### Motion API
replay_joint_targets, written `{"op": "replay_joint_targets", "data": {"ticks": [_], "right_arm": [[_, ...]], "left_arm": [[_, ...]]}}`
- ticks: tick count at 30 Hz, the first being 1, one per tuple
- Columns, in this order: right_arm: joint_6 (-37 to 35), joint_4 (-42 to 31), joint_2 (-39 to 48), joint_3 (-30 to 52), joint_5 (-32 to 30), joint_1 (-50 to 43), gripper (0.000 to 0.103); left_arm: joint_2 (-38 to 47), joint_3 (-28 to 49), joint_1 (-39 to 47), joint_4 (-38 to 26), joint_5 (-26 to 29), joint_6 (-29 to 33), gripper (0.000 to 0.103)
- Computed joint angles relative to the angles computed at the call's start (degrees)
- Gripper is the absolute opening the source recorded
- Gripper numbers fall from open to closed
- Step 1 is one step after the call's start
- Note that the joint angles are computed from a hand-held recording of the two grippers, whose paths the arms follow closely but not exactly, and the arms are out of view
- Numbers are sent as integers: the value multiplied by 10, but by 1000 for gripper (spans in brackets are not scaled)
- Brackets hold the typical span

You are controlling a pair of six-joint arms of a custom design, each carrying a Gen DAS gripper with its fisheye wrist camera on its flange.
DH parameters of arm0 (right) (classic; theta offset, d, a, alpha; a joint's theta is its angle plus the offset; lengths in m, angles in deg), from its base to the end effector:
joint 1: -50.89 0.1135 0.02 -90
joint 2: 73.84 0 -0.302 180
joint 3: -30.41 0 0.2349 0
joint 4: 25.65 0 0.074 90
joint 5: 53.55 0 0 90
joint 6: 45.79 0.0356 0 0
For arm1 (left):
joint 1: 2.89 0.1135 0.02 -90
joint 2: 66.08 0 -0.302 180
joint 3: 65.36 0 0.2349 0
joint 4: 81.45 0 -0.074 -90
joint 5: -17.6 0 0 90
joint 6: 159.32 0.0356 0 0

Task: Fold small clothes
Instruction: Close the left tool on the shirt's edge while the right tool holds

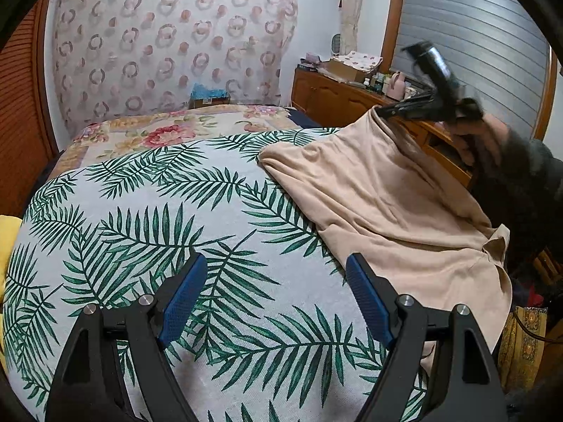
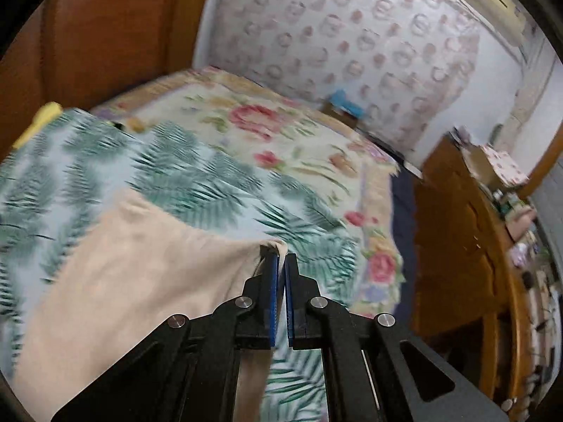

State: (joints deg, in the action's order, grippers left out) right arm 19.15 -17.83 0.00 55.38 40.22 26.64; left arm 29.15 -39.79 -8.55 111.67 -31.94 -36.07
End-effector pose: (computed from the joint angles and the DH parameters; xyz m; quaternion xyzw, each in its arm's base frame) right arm 0.1568 -0.0732 0.1547 0.0072 0.9097 -0.1999 0.3638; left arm 0.1817 -0.0412 0.1097 0.3931 0.8141 -0.2572 0.3413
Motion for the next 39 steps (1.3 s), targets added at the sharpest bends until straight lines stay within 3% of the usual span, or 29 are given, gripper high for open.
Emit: {"op": "replay_joint_targets", "data": {"ticks": [2,8,12,18,23,28,29,32,37,39], "right_arm": [[18,71,75,-5,23,8,4],[54,103,152,23,42,51,4],[40,70,102,16,-11,10,4],[-14,97,97,-14,-128,-107,4],[-38,133,110,-34,-180,-148,4],[-47,150,112,-46,-207,-165,4],[-49,146,110,-45,-214,-170,4],[-59,159,114,-53,-239,-188,4],[-75,186,121,-68,-289,-221,4],[-75,210,128,-78,-301,-227,4]], "left_arm": [[-1,0,-5,1,-5,-3,82],[-6,34,-66,5,-50,-56,82],[8,107,-135,-36,-81,-88,82],[82,238,-226,-107,-130,-122,54],[168,331,-278,-127,-201,-142,54],[230,402,-297,-176,-224,-134,53],[234,403,-299,-172,-231,-131,50],[229,388,-295,-152,-221,-126,11],[172,319,-257,-69,-180,-162,8],[167,316,-245,-66,-178,-180,8]]}}
